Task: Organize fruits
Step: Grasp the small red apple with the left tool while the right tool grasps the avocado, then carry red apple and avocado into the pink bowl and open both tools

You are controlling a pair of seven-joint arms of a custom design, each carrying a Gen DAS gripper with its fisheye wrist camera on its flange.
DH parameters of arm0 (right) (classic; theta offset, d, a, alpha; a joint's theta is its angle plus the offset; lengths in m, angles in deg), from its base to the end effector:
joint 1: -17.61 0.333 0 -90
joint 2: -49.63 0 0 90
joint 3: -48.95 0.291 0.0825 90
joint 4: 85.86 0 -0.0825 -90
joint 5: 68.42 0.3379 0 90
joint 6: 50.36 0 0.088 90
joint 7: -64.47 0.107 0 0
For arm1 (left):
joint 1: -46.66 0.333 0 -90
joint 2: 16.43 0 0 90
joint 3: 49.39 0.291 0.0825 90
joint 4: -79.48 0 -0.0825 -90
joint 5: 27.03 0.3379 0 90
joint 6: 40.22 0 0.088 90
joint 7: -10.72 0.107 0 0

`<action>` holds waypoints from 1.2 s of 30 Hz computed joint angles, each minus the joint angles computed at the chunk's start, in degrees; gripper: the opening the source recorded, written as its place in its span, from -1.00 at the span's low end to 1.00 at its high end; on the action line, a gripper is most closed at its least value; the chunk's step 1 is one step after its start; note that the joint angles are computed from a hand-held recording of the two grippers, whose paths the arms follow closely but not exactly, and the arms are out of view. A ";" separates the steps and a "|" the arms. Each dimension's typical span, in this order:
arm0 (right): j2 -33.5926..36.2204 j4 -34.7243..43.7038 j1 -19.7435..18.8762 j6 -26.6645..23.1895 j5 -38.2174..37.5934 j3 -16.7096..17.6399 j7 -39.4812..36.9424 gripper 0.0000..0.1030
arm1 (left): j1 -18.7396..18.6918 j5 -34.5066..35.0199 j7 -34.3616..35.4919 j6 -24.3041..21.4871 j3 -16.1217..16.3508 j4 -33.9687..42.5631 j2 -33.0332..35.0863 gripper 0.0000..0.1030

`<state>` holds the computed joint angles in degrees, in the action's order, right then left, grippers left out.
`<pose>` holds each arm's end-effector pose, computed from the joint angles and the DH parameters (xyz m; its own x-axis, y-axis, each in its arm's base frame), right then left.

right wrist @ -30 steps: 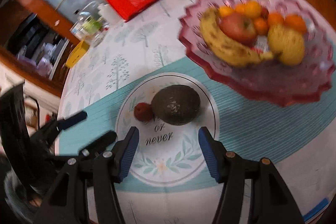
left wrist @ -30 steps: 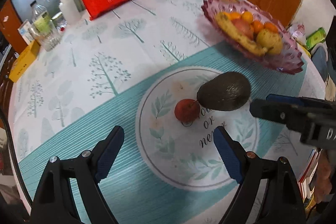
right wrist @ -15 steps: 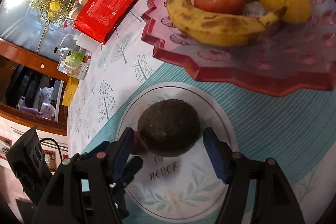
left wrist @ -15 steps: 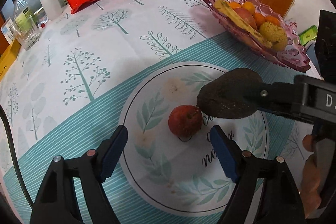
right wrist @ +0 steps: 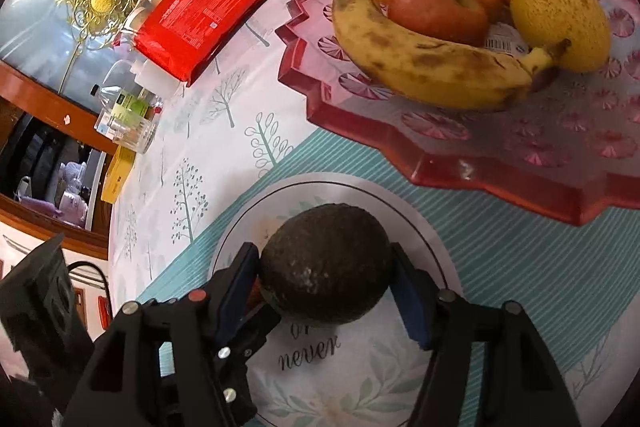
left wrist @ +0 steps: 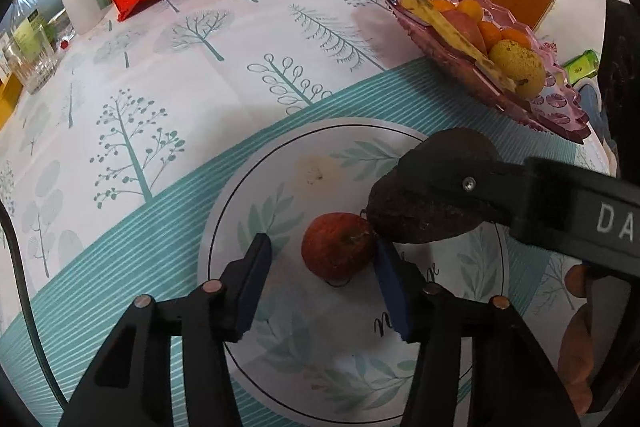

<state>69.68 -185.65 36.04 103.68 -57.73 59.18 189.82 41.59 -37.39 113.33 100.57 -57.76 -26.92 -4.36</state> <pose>0.5739 0.2913 0.4447 -0.1648 -0.8540 -0.4935 -0.8820 0.3516 -0.3139 0.5845 -0.1340 0.4474 -0.3405 -0.9345 0.1036 -0.8751 0.2747 -0.3985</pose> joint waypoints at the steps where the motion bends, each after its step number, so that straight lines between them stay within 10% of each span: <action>1: -0.18 -0.13 -0.04 -0.20 -0.15 -0.01 -0.22 0.25 | -0.06 0.06 0.24 0.21 -0.07 -0.04 0.05 -0.10; 22: -9.95 -5.35 -1.20 -5.50 8.88 0.58 -16.28 0.25 | 0.23 -1.75 -4.92 -0.46 0.00 -3.83 -8.87 -0.35; 36: -17.16 -3.53 -3.50 -10.40 12.68 -5.50 -28.65 0.25 | -5.34 8.89 -19.75 -4.55 -2.48 12.62 -4.63 -0.35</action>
<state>52.51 -189.18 32.54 93.28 -45.05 53.68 161.17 36.25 -28.49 93.58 96.02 -60.24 -14.30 -8.99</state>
